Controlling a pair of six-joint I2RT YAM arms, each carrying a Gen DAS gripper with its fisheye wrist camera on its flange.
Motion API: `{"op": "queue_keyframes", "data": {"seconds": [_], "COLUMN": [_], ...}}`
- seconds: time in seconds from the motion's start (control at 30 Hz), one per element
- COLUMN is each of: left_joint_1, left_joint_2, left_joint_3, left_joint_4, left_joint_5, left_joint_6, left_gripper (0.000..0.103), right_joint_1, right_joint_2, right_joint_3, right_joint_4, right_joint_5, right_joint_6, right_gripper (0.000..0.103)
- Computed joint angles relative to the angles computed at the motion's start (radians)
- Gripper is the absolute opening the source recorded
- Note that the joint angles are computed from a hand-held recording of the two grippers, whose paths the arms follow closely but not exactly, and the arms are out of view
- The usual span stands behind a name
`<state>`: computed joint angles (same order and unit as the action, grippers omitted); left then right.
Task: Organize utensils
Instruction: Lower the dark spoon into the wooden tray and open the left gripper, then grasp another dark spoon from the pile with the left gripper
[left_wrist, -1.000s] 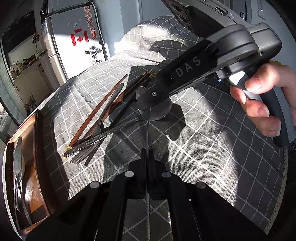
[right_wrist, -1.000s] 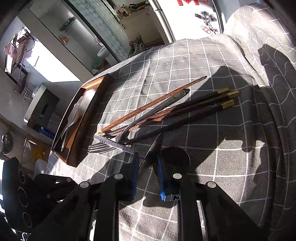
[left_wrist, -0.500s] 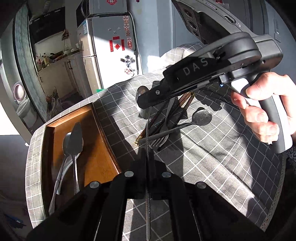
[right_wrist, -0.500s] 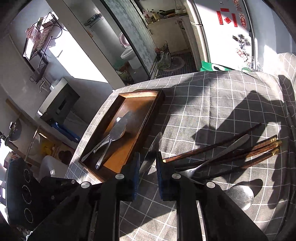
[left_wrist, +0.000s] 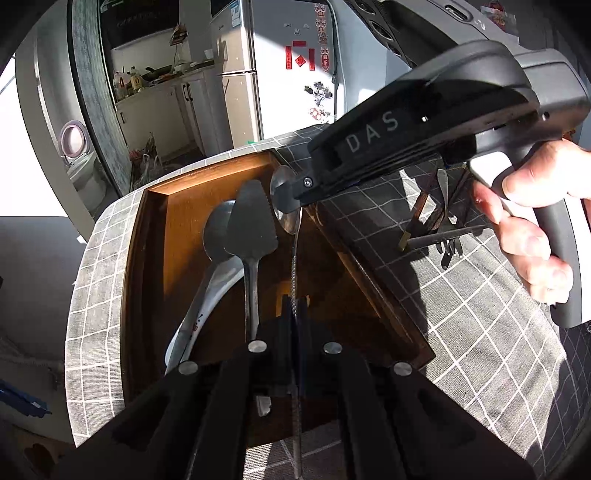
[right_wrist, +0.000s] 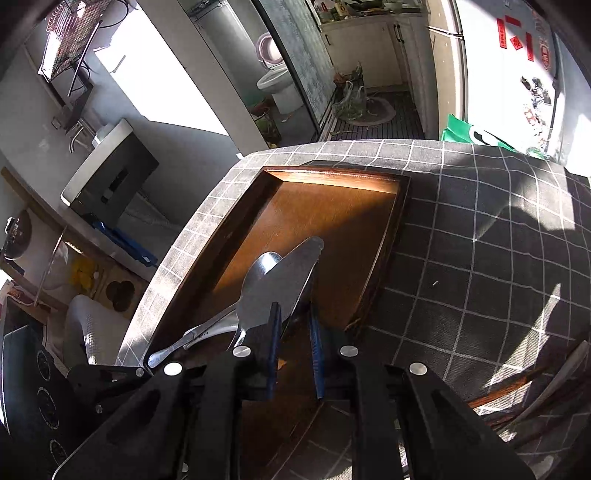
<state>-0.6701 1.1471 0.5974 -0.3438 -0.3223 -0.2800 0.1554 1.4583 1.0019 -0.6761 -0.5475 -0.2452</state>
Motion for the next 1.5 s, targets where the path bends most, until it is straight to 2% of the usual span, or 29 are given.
{"op": "queue_keyframes", "data": {"seconds": [0.1,0.23,0.27,0.37,0.4,0.43,0.47,0.5,0.53,0.63,0.67,0.7,0.83,0.93,1.07,1.13,1.17,1.27,1.33,1.37,1.43,1.5], "left_joint_1": [0.01,0.029,0.026,0.023,0.016,0.011,0.004,0.0,-0.009,-0.036,-0.046,-0.066,-0.156,-0.233,-0.291,-0.31,-0.319,-0.334,-0.336,-0.334,-0.329,-0.317], "left_joint_2": [0.042,0.049,0.05,0.054,0.058,0.064,0.068,0.069,0.065,0.078,0.076,0.061,0.028,0.066,0.16,0.207,0.231,0.291,0.316,0.324,0.336,0.344], "left_joint_3": [0.002,0.003,0.005,0.007,0.009,0.012,0.015,0.016,0.013,0.029,0.031,0.03,0.044,0.082,0.132,0.154,0.165,0.199,0.213,0.215,0.221,0.228], "left_joint_4": [0.035,0.044,0.04,0.039,0.038,0.037,0.033,0.034,0.039,0.029,0.027,0.022,0.005,0.007,0.049,0.077,0.087,0.105,0.117,0.125,0.134,0.14], "left_joint_5": [-0.009,-0.004,-0.01,-0.022,-0.036,-0.053,-0.07,-0.076,-0.088,-0.118,-0.13,-0.149,-0.191,-0.218,-0.202,-0.186,-0.184,-0.165,-0.156,-0.15,-0.143,-0.127], "left_joint_6": [0.002,0.001,0.0,-0.01,-0.016,-0.021,-0.028,-0.032,-0.04,-0.056,-0.064,-0.075,-0.1,-0.1,-0.081,-0.064,-0.06,-0.055,-0.048,-0.043,-0.038,-0.035], "left_gripper": [0.004,0.004,0.004,0.004,0.007,0.009,0.024,0.052,0.065,0.07,0.077,0.079,0.082,0.083,0.083,0.083,0.083,0.083,0.083,0.083,0.083,0.083], "right_joint_1": [0.011,0.007,-0.008,-0.064,-0.087,-0.116,-0.154,-0.197,-0.248,-0.423,-0.482,-0.551,-0.809,-0.942,-1.013,-1.011,-1.001,-0.973,-0.959,-0.955,-0.956,-0.978], "right_joint_2": [0.017,0.022,0.018,-0.022,-0.043,-0.056,-0.068,-0.079,-0.086,-0.071,-0.064,-0.056,0.023,0.12,0.239,0.271,0.279,0.259,0.241,0.227,0.197,0.206], "right_joint_3": [-0.013,-0.018,-0.016,-0.012,-0.011,-0.006,0.003,0.01,0.02,0.072,0.09,0.106,0.156,0.193,0.222,0.217,0.211,0.165,0.147,0.133,0.123,0.162], "right_joint_4": [0.039,0.028,0.014,-0.033,-0.053,-0.083,-0.123,-0.163,-0.205,-0.363,-0.412,-0.46,-0.565,-0.59,-0.568,-0.557,-0.544,-0.47,-0.441,-0.426,-0.416,-0.494], "right_joint_5": [0.01,-0.009,-0.041,-0.102,-0.114,-0.135,-0.158,-0.178,-0.199,-0.243,-0.245,-0.239,-0.203,-0.189,-0.152,-0.137,-0.125,-0.11,-0.113,-0.117,-0.137,-0.176], "right_joint_6": [0.01,-0.008,-0.019,-0.048,-0.064,-0.092,-0.132,-0.175,-0.221,-0.4,-0.469,-0.549,-0.79,-0.883,-0.89,-0.882,-0.869,-0.816,-0.796,-0.806,-0.829,-0.903], "right_gripper": [0.015,0.017,0.022,0.047,0.049,0.049,0.05,0.05,0.051,0.053,0.053,0.054,0.055,0.055,0.055,0.052,0.044,0.036,0.021,0.007,0.003,0.002]}}
